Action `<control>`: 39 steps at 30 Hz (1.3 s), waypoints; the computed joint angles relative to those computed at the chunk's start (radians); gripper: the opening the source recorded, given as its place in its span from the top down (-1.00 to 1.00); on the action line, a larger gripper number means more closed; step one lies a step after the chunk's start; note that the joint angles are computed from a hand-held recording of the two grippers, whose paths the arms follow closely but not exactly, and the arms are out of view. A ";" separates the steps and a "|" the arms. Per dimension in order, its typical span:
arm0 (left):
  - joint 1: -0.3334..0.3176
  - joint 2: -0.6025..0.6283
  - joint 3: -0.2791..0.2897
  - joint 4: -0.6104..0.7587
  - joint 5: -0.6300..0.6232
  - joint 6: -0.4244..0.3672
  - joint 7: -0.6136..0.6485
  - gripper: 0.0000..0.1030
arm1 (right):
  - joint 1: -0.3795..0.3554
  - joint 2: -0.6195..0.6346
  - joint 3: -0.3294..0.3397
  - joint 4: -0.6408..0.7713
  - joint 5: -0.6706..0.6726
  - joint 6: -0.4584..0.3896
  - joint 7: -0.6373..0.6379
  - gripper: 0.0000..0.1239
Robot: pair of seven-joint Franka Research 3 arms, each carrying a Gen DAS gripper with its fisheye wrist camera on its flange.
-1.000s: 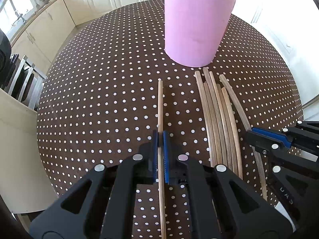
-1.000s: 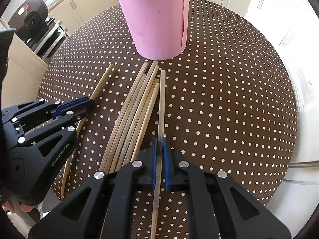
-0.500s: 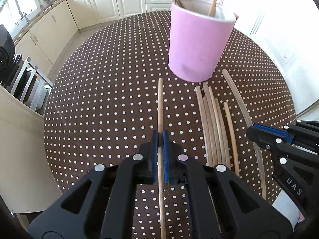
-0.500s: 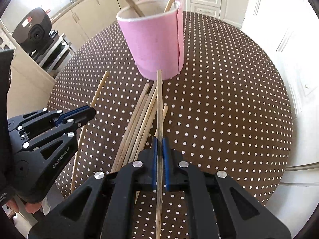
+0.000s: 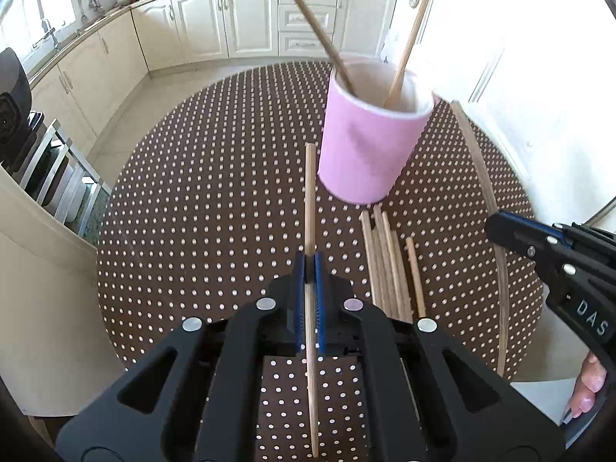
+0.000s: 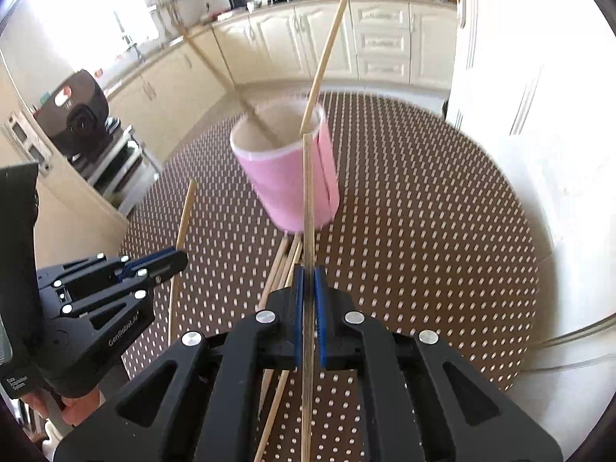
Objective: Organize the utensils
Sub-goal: 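Lift the chopstick upright with the right gripper toward the pink cup, then lower the chopstick into the pink cup with the right gripper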
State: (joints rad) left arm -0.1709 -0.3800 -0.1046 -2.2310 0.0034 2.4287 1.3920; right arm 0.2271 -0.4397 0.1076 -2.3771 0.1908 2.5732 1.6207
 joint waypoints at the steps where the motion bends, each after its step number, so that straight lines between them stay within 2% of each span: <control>1: -0.007 -0.004 0.008 0.002 -0.013 0.001 0.016 0.89 | 0.000 -0.006 0.000 -0.006 0.003 0.023 0.002 0.93; 4: -0.016 -0.006 0.014 0.016 -0.038 0.004 0.039 0.89 | -0.011 -0.020 0.013 -0.021 -0.014 0.076 0.017 0.93; 16: -0.018 -0.023 0.008 0.040 -0.040 0.049 0.024 0.89 | 0.013 -0.031 -0.007 -0.047 0.055 0.273 -0.007 0.93; 20: -0.021 -0.022 0.008 0.059 -0.041 0.060 0.022 0.89 | -0.022 -0.034 0.025 -0.060 0.036 0.349 0.020 0.93; 22: -0.019 -0.022 0.008 0.061 -0.037 0.074 0.019 0.89 | -0.075 -0.037 0.069 -0.072 0.002 0.402 0.070 0.93; 26: -0.022 -0.022 0.011 0.076 -0.041 0.088 0.016 0.89 | -0.049 -0.018 0.043 -0.068 0.019 0.458 0.075 0.93; 31: -0.017 -0.016 0.012 0.093 -0.033 0.101 0.008 0.89 | -0.069 0.005 0.060 -0.060 0.014 0.523 0.090 0.93; 34: -0.013 -0.013 0.011 0.103 -0.028 0.109 0.003 0.89 | -0.105 0.016 0.090 -0.052 0.001 0.548 0.114 0.93; 36: -0.011 -0.009 0.008 0.112 -0.022 0.116 -0.003 0.89 | -0.105 0.015 0.087 -0.056 -0.001 0.569 0.111 0.93; 39: -0.011 -0.007 0.010 0.119 -0.022 0.123 -0.004 0.89 | -0.149 0.022 0.127 -0.054 -0.011 0.615 0.129 0.93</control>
State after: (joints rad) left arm -0.1820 -0.3873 -0.0943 -2.1115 -0.0187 2.5518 1.3883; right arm 0.0776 -0.4179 0.2348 -2.4308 0.1795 3.1885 1.7500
